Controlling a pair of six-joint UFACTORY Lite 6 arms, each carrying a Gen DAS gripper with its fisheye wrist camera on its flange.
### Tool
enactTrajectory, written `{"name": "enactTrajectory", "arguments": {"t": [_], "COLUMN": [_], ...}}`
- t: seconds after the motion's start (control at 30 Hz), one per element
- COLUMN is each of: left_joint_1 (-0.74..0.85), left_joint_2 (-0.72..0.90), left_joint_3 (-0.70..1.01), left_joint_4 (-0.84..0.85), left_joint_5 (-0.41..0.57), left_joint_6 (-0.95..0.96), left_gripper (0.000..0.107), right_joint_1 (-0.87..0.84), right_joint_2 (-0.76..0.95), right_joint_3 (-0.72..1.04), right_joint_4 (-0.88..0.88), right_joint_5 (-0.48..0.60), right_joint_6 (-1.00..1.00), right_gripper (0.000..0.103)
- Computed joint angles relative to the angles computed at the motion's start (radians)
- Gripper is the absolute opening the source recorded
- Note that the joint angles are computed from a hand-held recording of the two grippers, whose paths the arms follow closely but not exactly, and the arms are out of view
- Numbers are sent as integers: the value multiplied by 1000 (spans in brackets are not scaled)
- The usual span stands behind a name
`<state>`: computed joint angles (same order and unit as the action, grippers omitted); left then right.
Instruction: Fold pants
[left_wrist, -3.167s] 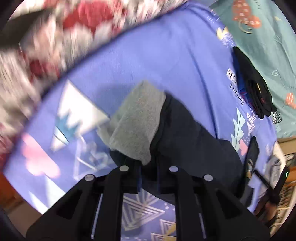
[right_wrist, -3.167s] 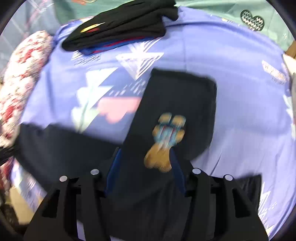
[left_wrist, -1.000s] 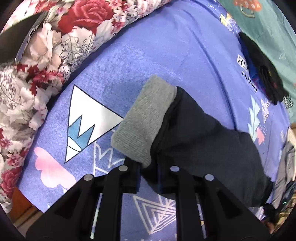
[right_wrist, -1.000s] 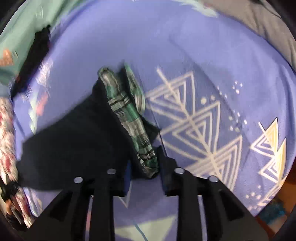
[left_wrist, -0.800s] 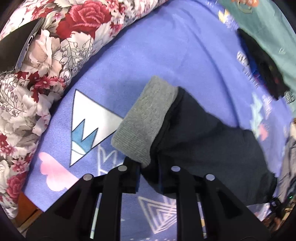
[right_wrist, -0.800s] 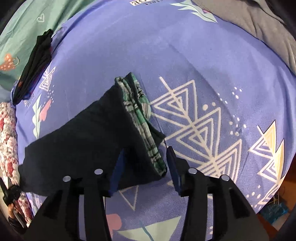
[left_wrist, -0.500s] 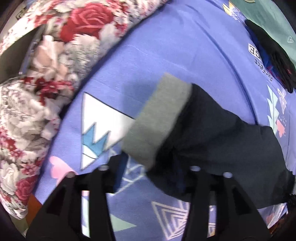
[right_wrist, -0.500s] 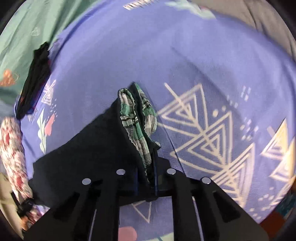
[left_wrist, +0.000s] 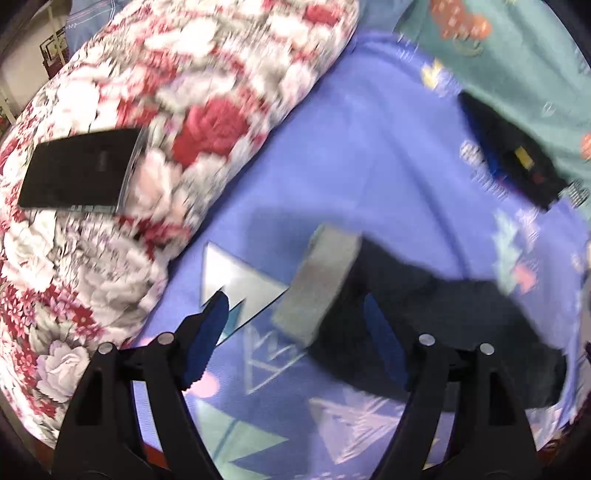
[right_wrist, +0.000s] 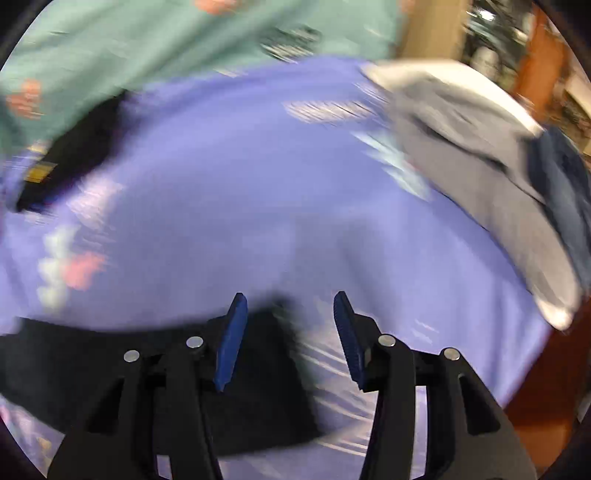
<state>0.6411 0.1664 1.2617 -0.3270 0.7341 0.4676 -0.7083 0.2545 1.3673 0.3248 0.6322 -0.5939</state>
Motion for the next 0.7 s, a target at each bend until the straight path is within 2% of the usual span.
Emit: {"name": "enactTrajectory", "arguments": {"t": [0.07, 0.17, 0.27, 0.37, 0.43, 0.5, 0.53, 0.63, 0.7], "left_joint_1": [-30, -157, -236, -272, -267, -231, -210, -174, -159], "left_joint_2": [-2, 21, 60, 115, 117, 137, 139, 139, 150], "left_joint_3": [13, -3, -32, -45, -78, -88, -99, -120, -109], "left_joint_4": [-59, -33, 5, 99, 146, 122, 83, 6, -20], "left_joint_5": [-2, -63, -81, -99, -111, -109, -112, -122, -111], "left_joint_6": [39, -8, -57, -165, -210, -189, -148, -60, -32], "left_gripper": [82, 82, 82, 80, 79, 75, 75, 75, 74], "right_joint_1": [103, 305, 523, 683, 762, 807, 819, 788, 772], "right_joint_2": [39, 139, 271, 454, 507, 578, 587, 482, 465], "right_joint_3": [39, 88, 183, 373, 425, 502, 502, 344, 311], "right_joint_4": [187, 331, 418, 411, 375, 307, 295, 338, 382], "right_joint_5": [121, 238, 272, 311, 288, 337, 362, 370, 391], "right_joint_6": [-111, -186, -215, -111, -61, -21, -29, -136, -170], "right_gripper": [47, 40, 37, 37, 37, 35, 28, 24, 24]}}
